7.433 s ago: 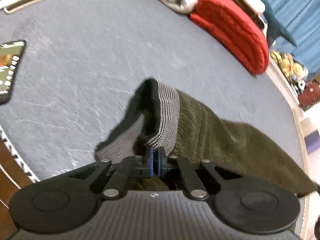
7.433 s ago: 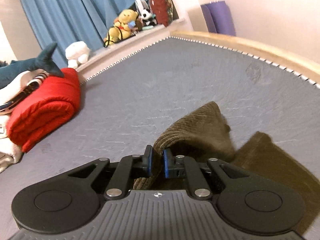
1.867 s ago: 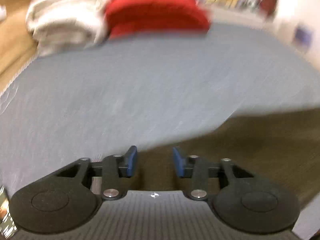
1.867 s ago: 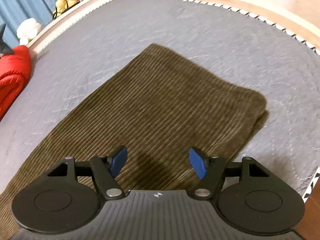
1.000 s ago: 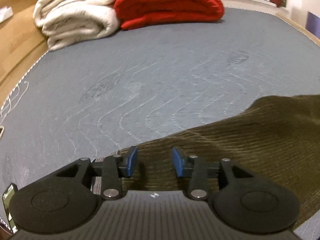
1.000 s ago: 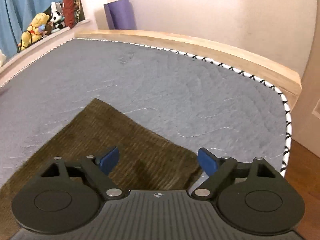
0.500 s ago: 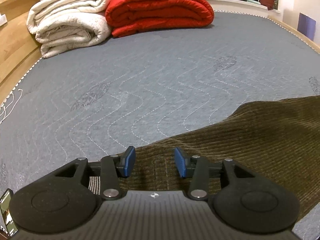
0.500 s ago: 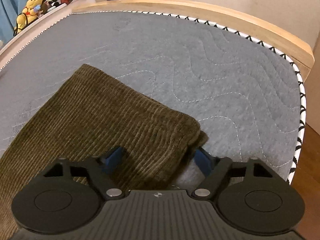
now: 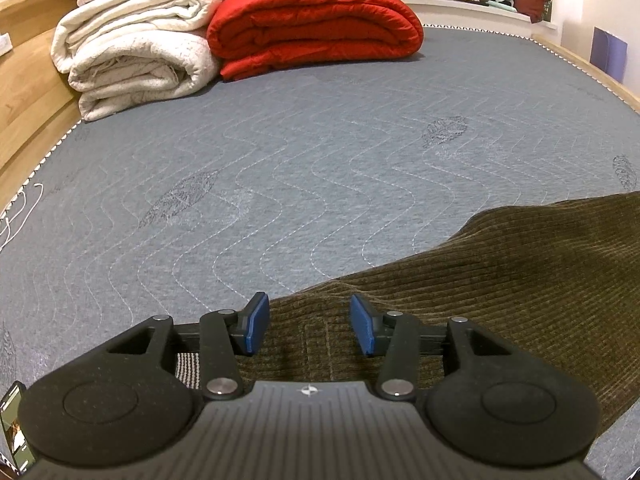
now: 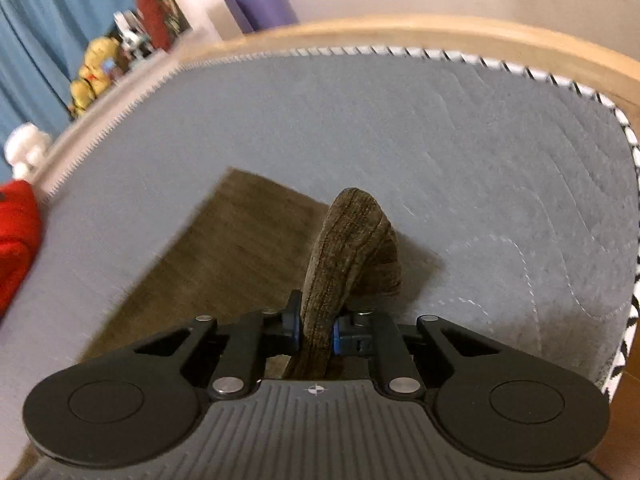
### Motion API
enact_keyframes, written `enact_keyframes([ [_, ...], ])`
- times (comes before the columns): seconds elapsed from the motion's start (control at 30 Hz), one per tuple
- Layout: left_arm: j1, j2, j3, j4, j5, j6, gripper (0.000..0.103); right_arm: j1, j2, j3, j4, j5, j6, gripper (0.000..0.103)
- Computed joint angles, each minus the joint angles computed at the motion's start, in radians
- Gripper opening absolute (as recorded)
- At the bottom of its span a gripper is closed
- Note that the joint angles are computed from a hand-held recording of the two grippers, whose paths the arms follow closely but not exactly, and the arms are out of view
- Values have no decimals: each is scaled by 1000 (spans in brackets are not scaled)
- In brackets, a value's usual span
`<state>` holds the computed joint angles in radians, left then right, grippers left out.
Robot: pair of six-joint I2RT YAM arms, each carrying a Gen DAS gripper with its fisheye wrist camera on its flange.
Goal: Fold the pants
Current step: 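Grasp the folded leg end with the right gripper and lift it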
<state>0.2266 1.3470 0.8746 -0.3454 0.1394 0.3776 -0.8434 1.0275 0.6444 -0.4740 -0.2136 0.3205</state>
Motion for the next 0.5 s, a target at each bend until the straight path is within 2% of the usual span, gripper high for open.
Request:
enact_keyframes([
  [0.13, -16, 2, 5, 0, -15, -15, 50, 170, -164, -1, 15, 60, 8, 14],
  [0.27, -52, -1, 20, -10, -30, -50, 50, 456, -270, 33, 25, 113, 68, 14],
  [0.4, -116, -7, 32, -20, -51, -85, 50, 847, -238, 89, 77, 208, 114, 14],
  [0.5, -167, -7, 45, -32, -65, -114, 51, 1111, -129, 139, 119, 246, 128, 14],
])
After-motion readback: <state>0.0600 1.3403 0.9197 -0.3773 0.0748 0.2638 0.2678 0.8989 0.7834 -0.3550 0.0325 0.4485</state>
